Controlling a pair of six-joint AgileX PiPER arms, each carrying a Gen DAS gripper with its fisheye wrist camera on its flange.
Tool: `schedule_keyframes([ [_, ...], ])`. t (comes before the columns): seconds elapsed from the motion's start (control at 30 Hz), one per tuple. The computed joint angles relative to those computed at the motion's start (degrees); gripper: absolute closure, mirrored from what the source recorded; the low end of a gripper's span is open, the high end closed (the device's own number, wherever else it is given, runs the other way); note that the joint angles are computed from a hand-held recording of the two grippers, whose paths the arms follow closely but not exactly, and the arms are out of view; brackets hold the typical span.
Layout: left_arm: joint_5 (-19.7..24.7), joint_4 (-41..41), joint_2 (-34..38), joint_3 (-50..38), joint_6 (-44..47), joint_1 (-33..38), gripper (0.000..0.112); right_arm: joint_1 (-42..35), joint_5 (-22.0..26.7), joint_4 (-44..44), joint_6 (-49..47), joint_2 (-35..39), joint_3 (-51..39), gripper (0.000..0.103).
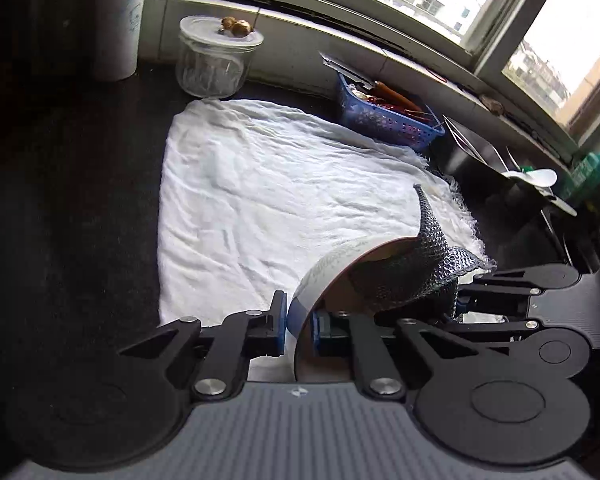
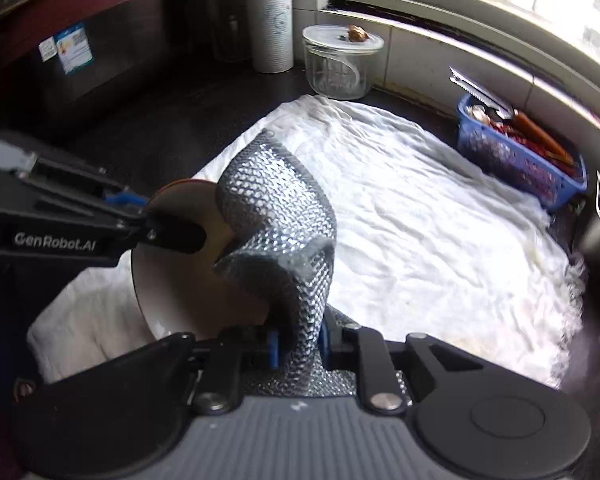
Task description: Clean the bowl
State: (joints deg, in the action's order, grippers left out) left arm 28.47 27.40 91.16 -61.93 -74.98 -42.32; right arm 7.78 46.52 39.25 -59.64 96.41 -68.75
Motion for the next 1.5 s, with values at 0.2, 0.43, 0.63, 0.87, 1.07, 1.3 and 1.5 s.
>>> schedule_keyframes([
  [0.2, -13.58, -16.33, -2.42, 8.34, 2.69, 5.59, 0.103, -2.80, 4.12, 4.90, 1.52, 0.24, -0.06, 0.085],
  [0.43, -2.51, -16.38, 4.64, -2.31, 13.98, 0.47, 0.099, 4.81, -7.48, -11.49, -4.05, -8.78, 4.25, 0.087],
  [0.63, 19.06, -0.55, 10.67, -18.29, 23.81, -7.26, 0.097, 9.83, -19.79, -19.57, -11.42, -12.70, 12.83, 0.085],
  [0.87, 17.02, 1.18, 8.48, -16.49, 18.00, -5.62, 0.105, 8.39, -13.01, -18.07, -7.33, -9.93, 7.62, 0.085],
  [1.07, -0.72, -4.53, 0.61, 0.78, -3.52, -0.71, 0.106, 0.89, -1.04, -3.52, 2.04, -3.35, 2.39, 0.084],
  [1.3, -14.34, -12.62, -1.64, 10.30, -10.63, 1.43, 0.106, -2.31, 2.33, 5.95, 8.49, 0.47, 3.15, 0.084],
  [1.5, -1.25, -12.75, 3.37, -1.63, 4.25, -0.85, 0.099, -1.23, -0.01, 1.00, 4.62, -1.98, 2.49, 0.085],
])
